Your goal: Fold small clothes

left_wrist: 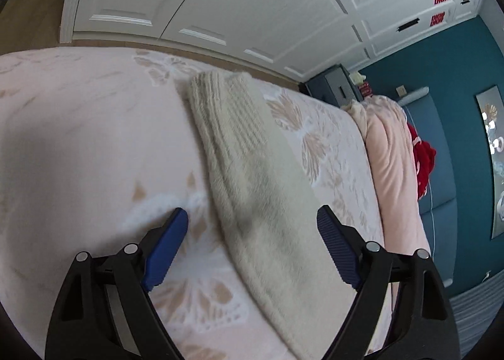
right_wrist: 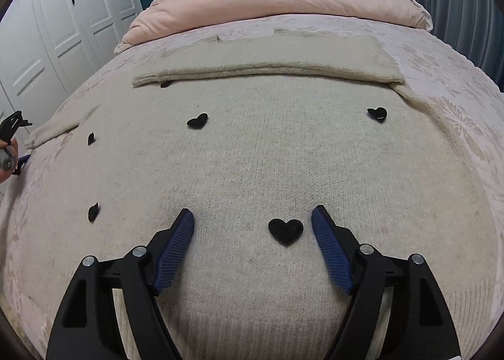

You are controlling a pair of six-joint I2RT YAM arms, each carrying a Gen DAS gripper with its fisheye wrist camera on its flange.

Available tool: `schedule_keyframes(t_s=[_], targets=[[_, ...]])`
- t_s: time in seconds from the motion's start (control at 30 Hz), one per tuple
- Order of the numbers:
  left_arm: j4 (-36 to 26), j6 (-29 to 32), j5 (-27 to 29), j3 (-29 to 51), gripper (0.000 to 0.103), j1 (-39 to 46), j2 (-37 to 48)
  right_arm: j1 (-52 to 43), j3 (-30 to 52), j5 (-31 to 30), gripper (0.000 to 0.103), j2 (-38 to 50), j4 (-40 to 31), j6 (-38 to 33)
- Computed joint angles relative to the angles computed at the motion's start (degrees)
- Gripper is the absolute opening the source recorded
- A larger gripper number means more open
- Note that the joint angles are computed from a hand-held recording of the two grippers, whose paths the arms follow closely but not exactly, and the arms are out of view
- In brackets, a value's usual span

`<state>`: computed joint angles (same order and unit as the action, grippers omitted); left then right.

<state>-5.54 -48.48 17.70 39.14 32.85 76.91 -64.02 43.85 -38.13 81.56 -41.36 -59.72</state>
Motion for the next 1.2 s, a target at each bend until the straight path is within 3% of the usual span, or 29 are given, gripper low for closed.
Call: schedule_keyframes(t_s=[0.03, 0.07, 0.23, 0.4, 0.47, 0.6, 0.63, 0.67, 0.7, 0.83, 0.97, 1.07, 1.2], targets=[[1.3, 1.0, 2.0, 1.3, 0.035, 0.1, 2.2, 0.0, 0.1, -0.1, 0.077, 0.3, -0.1, -0.1], [0.2, 2.4, 3.6, 3.5, 0.008, -0.5, 4.6, 0.0, 0.3, -0.1, 0.079, 0.6, -0.3, -0.2], [-0.3, 3.2, 1.5, 4.8, 0.008, -7.5, -4.3, 0.0, -0.8, -0.4, 0.082, 0.1, 0.5, -0.9], [-3.2, 3.1, -5.1, 13.6, 0.008, -31.9, -11.1, -0.9, 0.6, -1.9, 0.085, 2.0, -1.6, -2.3], [-1.8, 2.2, -9.3, 18.2, 0.009, -45.1, -7.9, -1.3, 1.4, -2.4, 0.086, 2.9, -2.8, -2.9], [1.4, -0.1, -14.8, 25.7, 0.014, -66.0, 6.6, -2.0, 3.5, -3.8, 0.087, 5.0, -5.8, -4.1], [0.9, -1.7, -16.1, 26.9, 0.029, -69.7, 10.5, -2.1, 4.0, -4.0, 0.087, 5.4, -6.4, -4.3], [0.3, -3.8, -16.9, 27.6, 0.057, -72.5, 13.8, -2.3, 4.4, -4.3, 0.087, 5.9, -7.2, -4.6], [-0.4, -6.6, -18.2, 27.3, 0.064, -74.9, 16.3, -2.5, 5.2, -4.6, 0.087, 6.7, -8.2, -5.0], [4.6, -16.2, -24.9, 15.9, 0.064, -80.5, 14.6, -2.7, 12.2, -4.9, 0.086, 9.9, -16.0, -3.7], [7.7, -21.4, -30.6, 1.3, 0.068, -81.3, 4.7, 2.3, 25.1, -8.2, 0.087, 15.6, -19.8, 8.9], [13.0, -24.0, -30.9, -8.0, 0.068, -79.6, -2.3, 9.2, 34.1, -7.7, 0.087, 20.5, -14.4, 23.8], [17.6, -26.5, -27.5, -10.3, 0.071, -72.9, -5.5, 18.9, 44.7, -1.9, 0.087, 29.0, -8.4, 38.9]])
